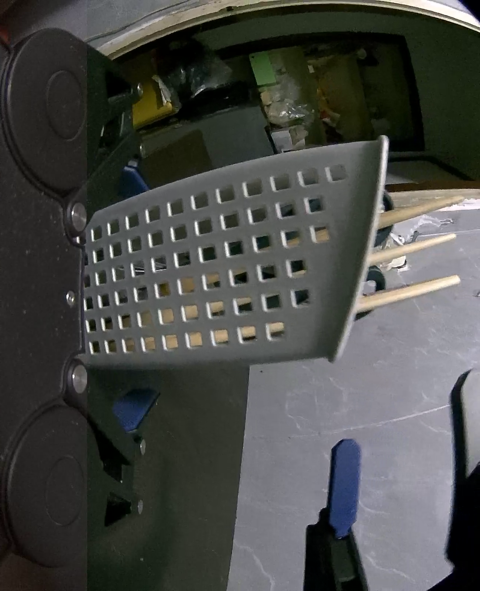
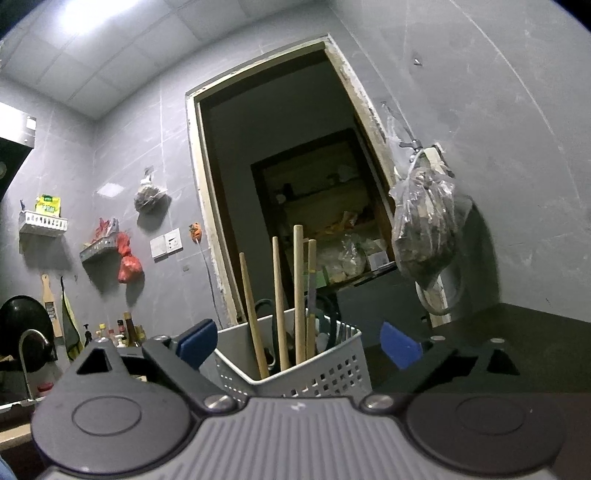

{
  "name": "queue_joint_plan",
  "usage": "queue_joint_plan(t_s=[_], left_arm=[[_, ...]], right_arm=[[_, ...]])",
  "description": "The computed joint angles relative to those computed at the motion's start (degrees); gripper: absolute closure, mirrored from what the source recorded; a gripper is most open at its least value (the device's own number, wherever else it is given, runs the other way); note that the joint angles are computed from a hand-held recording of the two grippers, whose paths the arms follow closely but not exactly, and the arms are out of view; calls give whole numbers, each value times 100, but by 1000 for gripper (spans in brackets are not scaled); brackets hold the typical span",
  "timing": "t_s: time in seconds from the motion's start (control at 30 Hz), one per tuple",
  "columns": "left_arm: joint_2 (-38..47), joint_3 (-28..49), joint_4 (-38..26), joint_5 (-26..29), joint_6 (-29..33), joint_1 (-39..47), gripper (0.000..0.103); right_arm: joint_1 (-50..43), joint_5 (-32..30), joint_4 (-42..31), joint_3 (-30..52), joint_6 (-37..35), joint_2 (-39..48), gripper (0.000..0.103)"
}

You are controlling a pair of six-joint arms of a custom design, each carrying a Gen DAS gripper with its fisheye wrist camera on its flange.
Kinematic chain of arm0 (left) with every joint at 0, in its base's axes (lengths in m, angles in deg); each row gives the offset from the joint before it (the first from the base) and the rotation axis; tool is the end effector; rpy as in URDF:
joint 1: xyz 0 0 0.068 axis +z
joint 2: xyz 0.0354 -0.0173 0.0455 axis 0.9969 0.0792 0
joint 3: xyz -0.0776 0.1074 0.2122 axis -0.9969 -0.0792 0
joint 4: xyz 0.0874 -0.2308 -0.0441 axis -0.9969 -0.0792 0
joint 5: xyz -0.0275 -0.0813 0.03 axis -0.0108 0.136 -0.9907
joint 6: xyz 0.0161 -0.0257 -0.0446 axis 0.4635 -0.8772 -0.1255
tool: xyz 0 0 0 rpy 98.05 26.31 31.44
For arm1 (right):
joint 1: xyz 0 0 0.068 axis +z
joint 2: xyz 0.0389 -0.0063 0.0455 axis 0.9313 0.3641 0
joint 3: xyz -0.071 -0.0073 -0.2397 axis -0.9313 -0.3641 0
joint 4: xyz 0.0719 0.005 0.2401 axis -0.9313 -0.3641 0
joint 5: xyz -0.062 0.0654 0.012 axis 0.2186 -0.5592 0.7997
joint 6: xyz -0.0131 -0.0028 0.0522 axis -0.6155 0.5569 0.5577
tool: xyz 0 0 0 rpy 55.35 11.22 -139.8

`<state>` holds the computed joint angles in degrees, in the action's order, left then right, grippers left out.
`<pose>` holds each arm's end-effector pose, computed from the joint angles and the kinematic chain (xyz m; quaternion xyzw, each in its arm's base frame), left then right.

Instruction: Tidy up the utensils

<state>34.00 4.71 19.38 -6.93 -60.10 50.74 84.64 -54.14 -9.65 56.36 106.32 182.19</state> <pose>0.2813 -0.1731 0.1663 0.0888 0.7900 0.0314 0.6058 0.3153 0.1102 0.2082 -0.1971 0.6365 0.3886 0.6364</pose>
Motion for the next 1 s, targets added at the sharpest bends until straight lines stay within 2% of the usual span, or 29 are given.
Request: queue_joint_plan(t_s=[0.3, 0.53, 0.67, 0.77, 1.0], left_arm=[[-368, -388, 178, -257, 64, -217, 1], [-1038, -1022, 451, -702, -67, -591, 1], [-1578, -1399, 420, -1158, -185, -926, 1], [-2073, -1698, 289, -1503, -318, -1234, 1], [-3068, -2049, -475, -2423, -782, -2002, 1]], right_arm=[[-68, 251, 45, -518, -27, -444, 0], [-109, 526, 90, -1149, -113, -999, 0], [-96, 631, 129, -1544, -181, -1321, 0], [-93, 670, 51, -1823, -206, -1637, 0], [-55, 819, -347, -2424, -375, -2559, 0]])
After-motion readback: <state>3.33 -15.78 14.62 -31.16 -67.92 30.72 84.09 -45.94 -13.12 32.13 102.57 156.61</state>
